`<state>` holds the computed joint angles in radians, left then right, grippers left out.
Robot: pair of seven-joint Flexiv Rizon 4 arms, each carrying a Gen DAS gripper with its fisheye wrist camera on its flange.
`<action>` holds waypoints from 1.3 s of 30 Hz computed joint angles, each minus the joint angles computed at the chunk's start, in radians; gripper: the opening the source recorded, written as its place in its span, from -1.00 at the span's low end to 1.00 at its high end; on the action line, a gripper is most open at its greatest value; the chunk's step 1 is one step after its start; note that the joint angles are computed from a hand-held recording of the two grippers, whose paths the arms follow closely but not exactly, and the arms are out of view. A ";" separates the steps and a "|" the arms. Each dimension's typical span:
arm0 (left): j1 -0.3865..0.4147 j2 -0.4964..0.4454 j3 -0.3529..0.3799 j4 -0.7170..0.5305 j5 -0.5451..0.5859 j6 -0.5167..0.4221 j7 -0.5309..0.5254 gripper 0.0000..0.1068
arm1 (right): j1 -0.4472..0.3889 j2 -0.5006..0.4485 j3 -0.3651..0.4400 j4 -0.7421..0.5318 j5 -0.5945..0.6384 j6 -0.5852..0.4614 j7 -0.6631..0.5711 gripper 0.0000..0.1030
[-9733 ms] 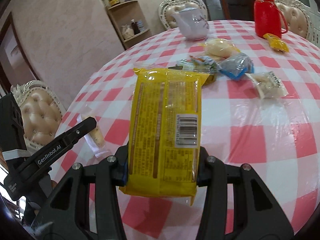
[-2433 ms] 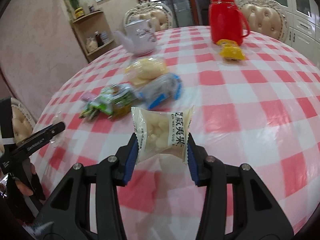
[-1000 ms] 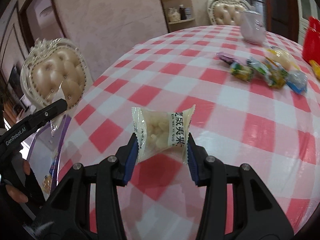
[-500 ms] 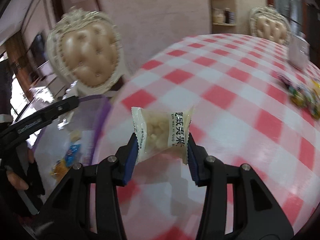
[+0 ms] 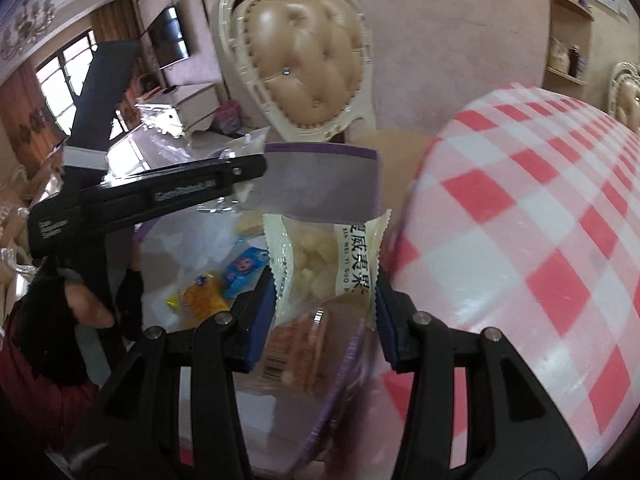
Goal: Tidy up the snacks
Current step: 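Open both tools to drop the white packets into the box, then grasp the yellow biscuit packet with the right tool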
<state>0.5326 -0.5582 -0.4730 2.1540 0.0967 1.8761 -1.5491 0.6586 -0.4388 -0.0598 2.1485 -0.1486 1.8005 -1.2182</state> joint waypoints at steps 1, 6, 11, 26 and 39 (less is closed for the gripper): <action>-0.010 0.000 0.012 -0.004 -0.006 -0.003 -0.001 -0.16 | 0.011 -0.001 -0.008 -0.001 -0.001 -0.003 -0.003 -0.03; -0.104 0.019 0.118 -0.011 -0.055 -0.016 -0.002 -0.14 | 0.005 -0.008 0.012 -0.011 -0.022 -0.011 -0.020 -0.02; -0.392 0.046 0.409 -0.039 -0.209 -0.044 -0.016 0.28 | -0.274 -0.051 0.310 -0.052 -0.111 -0.018 -0.068 0.28; -0.480 0.036 0.153 -0.143 -0.126 -0.073 0.132 0.55 | 0.097 0.140 -0.331 0.263 0.081 0.184 -0.049 0.44; -0.809 -0.320 -0.106 -0.645 -0.225 -0.299 0.378 0.55 | 0.343 0.216 -1.132 0.401 0.514 0.013 -0.149 0.48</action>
<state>-0.2766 -0.8785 -0.5795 1.5087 -0.1283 1.5770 -1.1715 1.0019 -0.2230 -1.1923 2.5491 0.3652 1.8139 -1.3672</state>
